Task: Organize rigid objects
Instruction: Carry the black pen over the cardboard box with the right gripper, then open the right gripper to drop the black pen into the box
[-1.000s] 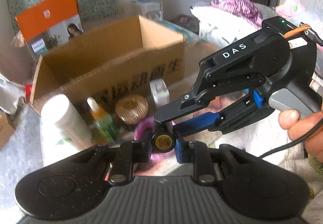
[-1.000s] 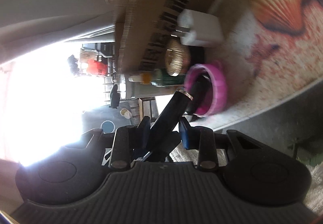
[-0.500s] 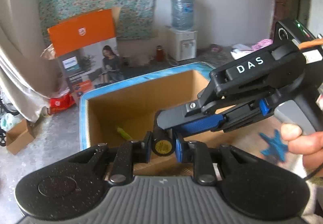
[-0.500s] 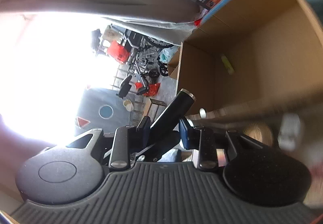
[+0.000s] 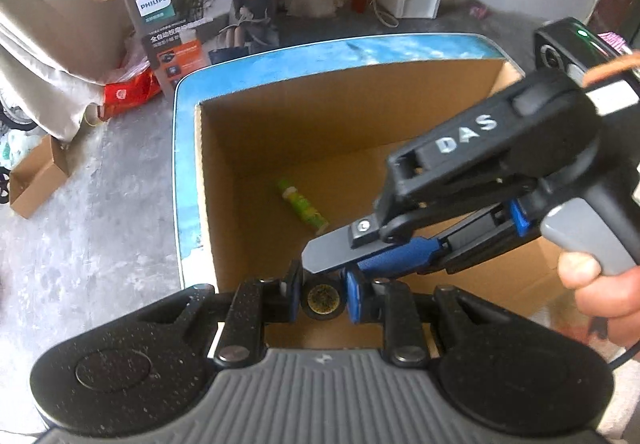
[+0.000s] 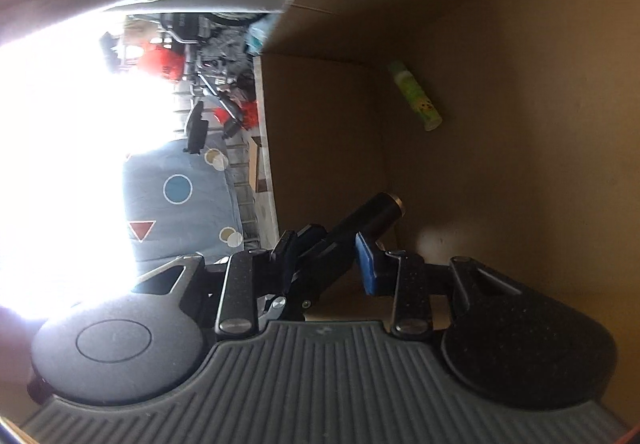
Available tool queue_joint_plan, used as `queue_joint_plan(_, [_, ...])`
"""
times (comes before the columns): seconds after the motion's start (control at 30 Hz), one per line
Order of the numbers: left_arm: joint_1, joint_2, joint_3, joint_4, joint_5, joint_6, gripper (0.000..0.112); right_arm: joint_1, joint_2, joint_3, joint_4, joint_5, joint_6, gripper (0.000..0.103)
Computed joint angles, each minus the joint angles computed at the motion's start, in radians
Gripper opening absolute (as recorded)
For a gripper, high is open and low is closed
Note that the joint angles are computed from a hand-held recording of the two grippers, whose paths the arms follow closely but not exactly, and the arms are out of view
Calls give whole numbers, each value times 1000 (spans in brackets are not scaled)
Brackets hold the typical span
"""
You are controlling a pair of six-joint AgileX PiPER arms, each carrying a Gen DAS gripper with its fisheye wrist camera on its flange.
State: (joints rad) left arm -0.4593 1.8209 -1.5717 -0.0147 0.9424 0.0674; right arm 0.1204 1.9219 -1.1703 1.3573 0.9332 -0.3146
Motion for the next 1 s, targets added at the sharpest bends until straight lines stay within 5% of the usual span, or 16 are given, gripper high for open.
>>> queue_joint_plan(0.27, [-30, 10, 3, 136, -61, -141, 33, 26, 160, -187, -55, -7, 160, 50])
queue_joint_plan(0.47, [-24, -86, 95, 117, -146, -137, 48, 29, 111, -135, -21, -58, 119, 56])
queue_joint_plan(0.73, [-58, -309, 264, 115, -226, -185, 56, 20, -157, 71, -22, -105, 3, 58])
queue_joint_plan(1.0, [-176, -546, 497, 129, -283, -260, 57, -62, -598, 385, 9, -69, -141, 58])
